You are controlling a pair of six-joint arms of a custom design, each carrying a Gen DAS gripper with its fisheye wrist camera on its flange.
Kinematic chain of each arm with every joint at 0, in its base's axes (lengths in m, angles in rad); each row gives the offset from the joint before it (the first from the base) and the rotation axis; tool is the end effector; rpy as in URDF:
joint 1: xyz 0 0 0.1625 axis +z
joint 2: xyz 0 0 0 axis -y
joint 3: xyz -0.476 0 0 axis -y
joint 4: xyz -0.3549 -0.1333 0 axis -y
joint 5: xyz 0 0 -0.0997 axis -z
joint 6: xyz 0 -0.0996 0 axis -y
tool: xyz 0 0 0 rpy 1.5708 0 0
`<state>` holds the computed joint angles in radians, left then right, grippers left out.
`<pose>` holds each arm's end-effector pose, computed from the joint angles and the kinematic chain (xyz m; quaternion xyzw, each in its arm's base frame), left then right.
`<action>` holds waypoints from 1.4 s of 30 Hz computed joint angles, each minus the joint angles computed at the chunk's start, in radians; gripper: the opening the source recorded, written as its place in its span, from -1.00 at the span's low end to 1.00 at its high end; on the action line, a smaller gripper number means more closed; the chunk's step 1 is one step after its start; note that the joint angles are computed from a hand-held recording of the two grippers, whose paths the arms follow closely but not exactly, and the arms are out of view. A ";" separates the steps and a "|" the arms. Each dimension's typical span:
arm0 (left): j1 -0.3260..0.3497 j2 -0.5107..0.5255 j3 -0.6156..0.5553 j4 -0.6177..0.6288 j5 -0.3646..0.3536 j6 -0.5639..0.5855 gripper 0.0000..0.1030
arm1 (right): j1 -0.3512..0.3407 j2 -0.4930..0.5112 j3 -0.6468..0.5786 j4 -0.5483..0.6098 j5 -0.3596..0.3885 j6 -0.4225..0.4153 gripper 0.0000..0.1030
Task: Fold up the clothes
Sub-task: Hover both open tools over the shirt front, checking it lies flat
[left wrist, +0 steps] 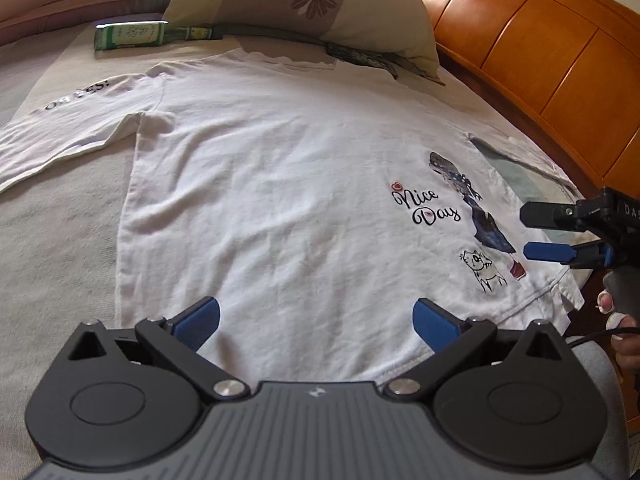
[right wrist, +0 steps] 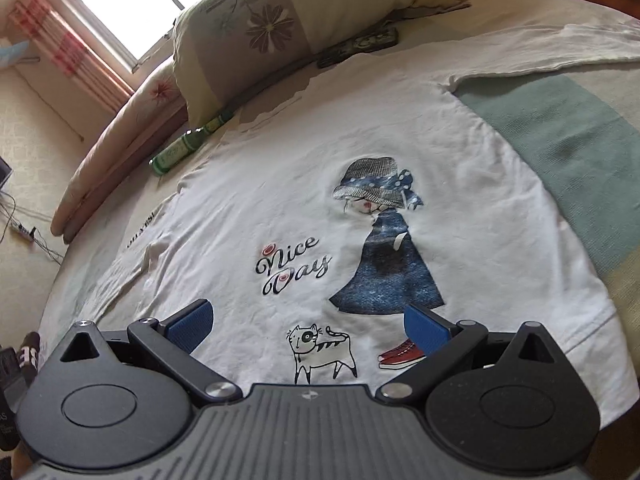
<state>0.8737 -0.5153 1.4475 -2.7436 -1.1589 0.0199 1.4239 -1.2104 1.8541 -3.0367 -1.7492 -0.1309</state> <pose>-0.3451 -0.6818 0.0472 0.3180 0.9186 -0.1782 0.1525 0.0278 -0.6020 0.4013 -0.0429 -0.9127 0.3829 0.1360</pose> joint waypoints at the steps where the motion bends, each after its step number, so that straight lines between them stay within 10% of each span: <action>1: -0.001 0.004 0.000 0.003 0.003 0.001 0.98 | -0.001 0.005 -0.004 0.013 -0.003 0.006 1.00; 9: -0.003 -0.027 0.072 -0.036 0.065 0.042 0.98 | -0.035 -0.026 0.011 -0.010 -0.039 0.055 1.00; 17: -0.007 -0.028 0.067 -0.024 0.089 0.010 0.98 | -0.011 0.085 -0.166 0.074 0.101 -0.074 1.00; 42: -0.029 -0.018 0.024 0.009 0.114 0.076 0.98 | -0.060 0.164 -0.310 0.035 -0.044 -0.091 1.00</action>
<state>0.8443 -0.5328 1.4712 -2.7347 -1.0453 0.0962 1.3639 -1.0462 1.5443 -3.0018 -1.7931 -0.2221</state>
